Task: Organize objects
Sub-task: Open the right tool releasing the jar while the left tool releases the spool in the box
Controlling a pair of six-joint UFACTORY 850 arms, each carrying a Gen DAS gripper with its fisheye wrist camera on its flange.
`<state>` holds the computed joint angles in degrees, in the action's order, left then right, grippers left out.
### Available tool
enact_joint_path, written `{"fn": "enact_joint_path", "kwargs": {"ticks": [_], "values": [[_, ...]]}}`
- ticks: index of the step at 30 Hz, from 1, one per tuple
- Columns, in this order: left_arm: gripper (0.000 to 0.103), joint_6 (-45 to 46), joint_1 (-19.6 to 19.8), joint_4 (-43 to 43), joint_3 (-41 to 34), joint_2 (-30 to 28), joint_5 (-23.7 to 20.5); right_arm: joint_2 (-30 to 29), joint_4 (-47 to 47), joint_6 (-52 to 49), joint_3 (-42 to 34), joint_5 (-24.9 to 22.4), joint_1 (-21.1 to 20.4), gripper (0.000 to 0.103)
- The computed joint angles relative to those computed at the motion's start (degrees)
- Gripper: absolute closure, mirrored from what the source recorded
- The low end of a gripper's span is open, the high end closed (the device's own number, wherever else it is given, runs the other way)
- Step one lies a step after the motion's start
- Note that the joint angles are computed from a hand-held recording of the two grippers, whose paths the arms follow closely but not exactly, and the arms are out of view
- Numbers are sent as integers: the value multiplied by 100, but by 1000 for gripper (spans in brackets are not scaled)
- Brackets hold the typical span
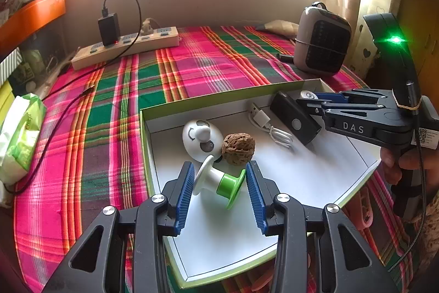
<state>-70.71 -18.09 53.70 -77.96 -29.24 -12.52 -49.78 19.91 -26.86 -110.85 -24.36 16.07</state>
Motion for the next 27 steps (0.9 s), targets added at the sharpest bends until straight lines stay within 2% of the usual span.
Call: {"fn": "enact_joint_path", "kwargs": {"ticks": [6, 27], "values": [[66, -364, -68, 480, -63, -53, -261, -35, -232, 128, -47, -29, 29, 74], [66, -21, -68, 151, -158, -128, -292, -24, -316, 169, -21, 28, 42, 74]]}}
